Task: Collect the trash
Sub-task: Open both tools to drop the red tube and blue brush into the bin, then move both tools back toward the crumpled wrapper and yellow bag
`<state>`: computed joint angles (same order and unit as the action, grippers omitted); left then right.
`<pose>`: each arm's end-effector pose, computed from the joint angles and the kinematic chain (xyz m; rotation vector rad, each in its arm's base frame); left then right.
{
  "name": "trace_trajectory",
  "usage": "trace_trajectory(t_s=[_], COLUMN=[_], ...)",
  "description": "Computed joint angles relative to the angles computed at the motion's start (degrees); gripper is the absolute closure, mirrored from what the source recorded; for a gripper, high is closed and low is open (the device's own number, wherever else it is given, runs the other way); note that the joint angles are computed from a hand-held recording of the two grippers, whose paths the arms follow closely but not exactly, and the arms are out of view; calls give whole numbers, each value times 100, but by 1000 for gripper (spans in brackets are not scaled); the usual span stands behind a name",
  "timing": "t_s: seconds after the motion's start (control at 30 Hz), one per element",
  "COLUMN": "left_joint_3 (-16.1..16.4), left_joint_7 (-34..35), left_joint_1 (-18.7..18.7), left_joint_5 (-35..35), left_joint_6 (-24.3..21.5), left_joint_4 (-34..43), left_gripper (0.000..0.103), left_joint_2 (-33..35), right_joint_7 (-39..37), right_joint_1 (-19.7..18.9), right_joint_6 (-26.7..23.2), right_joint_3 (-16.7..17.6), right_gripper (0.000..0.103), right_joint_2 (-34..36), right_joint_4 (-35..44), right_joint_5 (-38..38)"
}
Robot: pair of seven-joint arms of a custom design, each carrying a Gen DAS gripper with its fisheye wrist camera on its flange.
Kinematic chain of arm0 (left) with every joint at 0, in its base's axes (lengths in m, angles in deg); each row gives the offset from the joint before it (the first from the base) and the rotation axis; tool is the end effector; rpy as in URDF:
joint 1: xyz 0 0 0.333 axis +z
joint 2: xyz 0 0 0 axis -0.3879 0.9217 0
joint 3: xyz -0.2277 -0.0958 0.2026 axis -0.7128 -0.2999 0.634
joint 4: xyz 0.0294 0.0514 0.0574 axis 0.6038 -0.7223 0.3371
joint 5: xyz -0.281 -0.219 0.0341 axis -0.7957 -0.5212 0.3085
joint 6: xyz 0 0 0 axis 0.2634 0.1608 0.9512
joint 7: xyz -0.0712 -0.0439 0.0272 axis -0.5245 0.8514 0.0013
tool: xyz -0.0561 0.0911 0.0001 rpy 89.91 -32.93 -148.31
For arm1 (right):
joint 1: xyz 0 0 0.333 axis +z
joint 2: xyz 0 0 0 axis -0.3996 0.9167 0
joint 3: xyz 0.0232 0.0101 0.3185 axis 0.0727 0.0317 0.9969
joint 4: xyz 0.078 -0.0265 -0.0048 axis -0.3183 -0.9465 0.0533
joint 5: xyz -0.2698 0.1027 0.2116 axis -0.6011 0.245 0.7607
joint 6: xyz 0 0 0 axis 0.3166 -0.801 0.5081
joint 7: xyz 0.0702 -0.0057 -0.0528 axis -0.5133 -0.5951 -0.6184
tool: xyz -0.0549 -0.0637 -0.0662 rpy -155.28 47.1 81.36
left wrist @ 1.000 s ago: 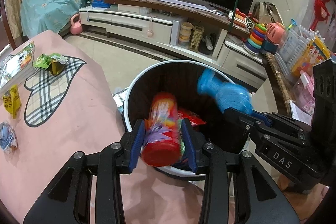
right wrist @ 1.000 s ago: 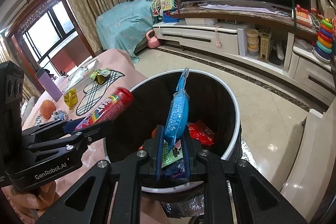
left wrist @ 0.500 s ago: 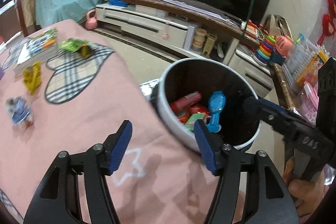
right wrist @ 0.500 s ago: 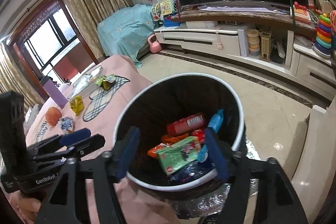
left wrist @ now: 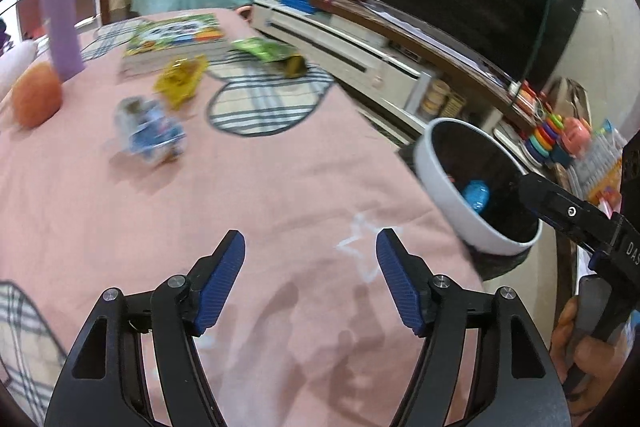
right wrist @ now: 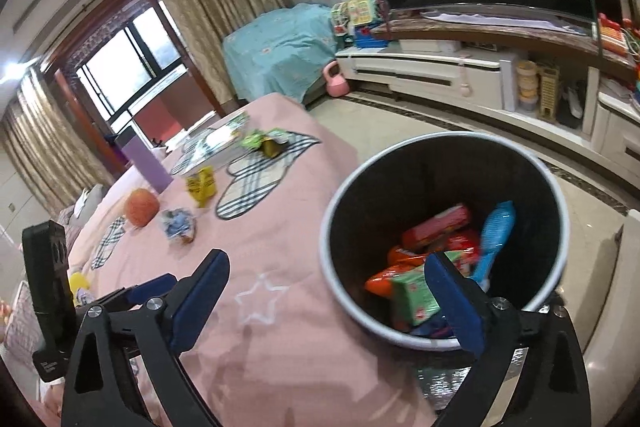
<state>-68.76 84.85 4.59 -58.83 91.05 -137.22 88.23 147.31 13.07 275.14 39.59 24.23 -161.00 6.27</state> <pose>0.6239 -0.1239 0.3138 -1.5652 2.2557 -1.0274 0.5397 0.2491 0.3212 -1.3137 1.8742 -0.4735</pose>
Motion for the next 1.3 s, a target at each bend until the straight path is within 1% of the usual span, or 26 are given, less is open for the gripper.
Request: trace_trajectory(t_s=[0.13, 0.17, 0.27, 0.37, 0.47, 0.6, 0.77, 0.9, 1.0, 1.13, 1.17, 1.3], left_joint_3=[-42, -34, -39, 20, 75, 200, 311, 484, 610, 858, 965, 1276], left_joint_7=[-42, -63, -103, -157, -192, -213, -133, -73, -4, 117, 123, 164], left_joint_1=[273, 318, 470, 532, 566, 513, 402, 187, 7, -338, -465, -886], left_joint_5=[-39, -47, -54, -45, -39, -73, -222, -358, -470, -616, -646, -824], left_joint_6=[34, 34, 50, 58, 40, -62, -222, -303, -420, -604, -649, -990], left_joint_4=[-62, -64, -83, -61, 16, 230, 549, 841, 1120, 1571, 1708, 2421], left_gripper=[33, 32, 32, 32, 32, 32, 32, 32, 32, 32, 32, 32], left_joint_2=[14, 18, 48, 86, 138, 233, 360, 431, 521, 678, 721, 1031], right_joint_7=[5, 14, 89, 297, 533, 841, 1151, 1401, 1557, 1784, 1829, 2040], right_joint_1=[177, 266, 650, 856, 1084, 1157, 982, 841, 670, 453, 375, 142], right_joint_6=[-266, -331, -632, -841, -1130, -1393, -1541, -1701, -1801, -1931, -1950, -2033], right_joint_3=[-124, -209, -622, -859, -1165, -1324, -1231, -1180, -1069, -946, -884, -736], right_gripper=[3, 3, 3, 3, 3, 3, 3, 3, 3, 3, 3, 3], right_joint_2=[185, 222, 408, 561, 735, 918, 1097, 1278, 1425, 1625, 1666, 1841], right_joint_4=[330, 391, 666, 858, 1071, 1321, 1599, 1892, 2142, 2488, 2569, 2874], right_joint_5=[45, 55, 58, -108, -306, -638, -1058, -1405, -1667, -1995, -2072, -2380])
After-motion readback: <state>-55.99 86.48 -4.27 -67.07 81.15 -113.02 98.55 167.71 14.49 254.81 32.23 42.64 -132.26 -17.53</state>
